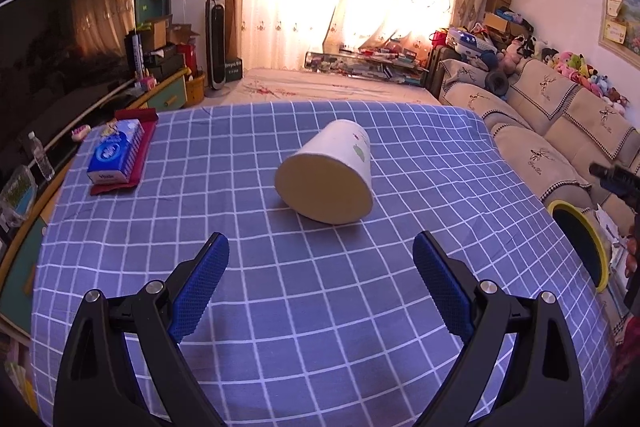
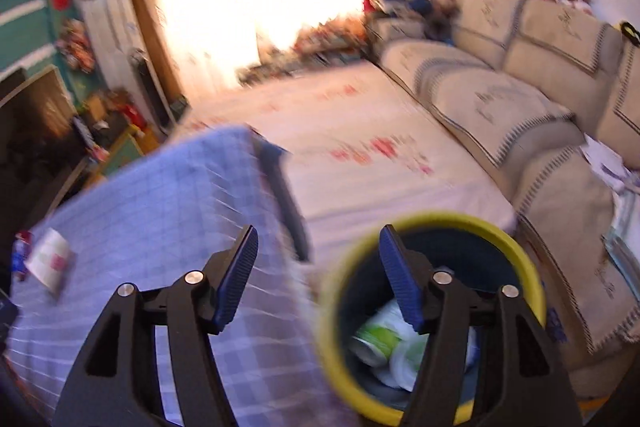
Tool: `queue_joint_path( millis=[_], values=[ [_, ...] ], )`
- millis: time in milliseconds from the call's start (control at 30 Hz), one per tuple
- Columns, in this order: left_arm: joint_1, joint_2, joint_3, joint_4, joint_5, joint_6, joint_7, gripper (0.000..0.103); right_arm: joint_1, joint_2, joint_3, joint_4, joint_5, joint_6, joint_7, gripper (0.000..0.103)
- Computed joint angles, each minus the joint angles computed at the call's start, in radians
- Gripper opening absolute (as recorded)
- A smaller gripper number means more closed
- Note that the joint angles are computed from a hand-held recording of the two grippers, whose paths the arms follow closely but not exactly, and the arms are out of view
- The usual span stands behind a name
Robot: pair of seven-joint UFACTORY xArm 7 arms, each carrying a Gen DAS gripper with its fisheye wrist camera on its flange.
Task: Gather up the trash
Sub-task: 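Carry the plastic jar over the bin and open the right gripper, then grasp the white paper cup with the left gripper and lift it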
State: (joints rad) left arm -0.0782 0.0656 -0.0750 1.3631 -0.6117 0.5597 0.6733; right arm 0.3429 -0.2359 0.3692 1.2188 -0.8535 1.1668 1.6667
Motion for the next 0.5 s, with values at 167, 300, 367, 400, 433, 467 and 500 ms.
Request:
queue_joint_path(
  millis=[167,300,367,400,433,467,500],
  values=[
    [-0.014,0.059,-0.010,0.087,0.083,0.060,-0.093,0.092,0.037,0.104,0.006,0.094,-0.092,0.011,0.002,0.062],
    [-0.043,0.156,-0.024,0.205,0.203,0.112,-0.183,0.076,0.063,0.101,-0.030,0.075,-0.074,-0.019,0.008,0.063],
    [-0.053,0.195,-0.032,0.250,0.244,0.125,-0.224,0.066,0.063,0.075,-0.039,0.045,-0.073,-0.041,0.033,0.063],
    [-0.055,0.211,-0.036,0.270,0.255,0.131,-0.241,0.060,0.060,0.068,-0.040,0.038,-0.073,-0.045,0.039,0.063],
    [-0.058,0.226,-0.039,0.284,0.267,0.130,-0.258,0.058,0.057,0.064,-0.040,0.032,-0.071,-0.050,0.039,0.063],
    [-0.067,0.246,-0.038,0.306,0.291,0.127,-0.286,0.053,0.054,0.063,-0.040,0.028,-0.068,-0.057,0.039,0.063],
    [-0.071,0.263,-0.038,0.326,0.307,0.128,-0.304,0.044,0.050,0.061,-0.043,0.022,-0.064,-0.069,0.037,0.063]
  ],
)
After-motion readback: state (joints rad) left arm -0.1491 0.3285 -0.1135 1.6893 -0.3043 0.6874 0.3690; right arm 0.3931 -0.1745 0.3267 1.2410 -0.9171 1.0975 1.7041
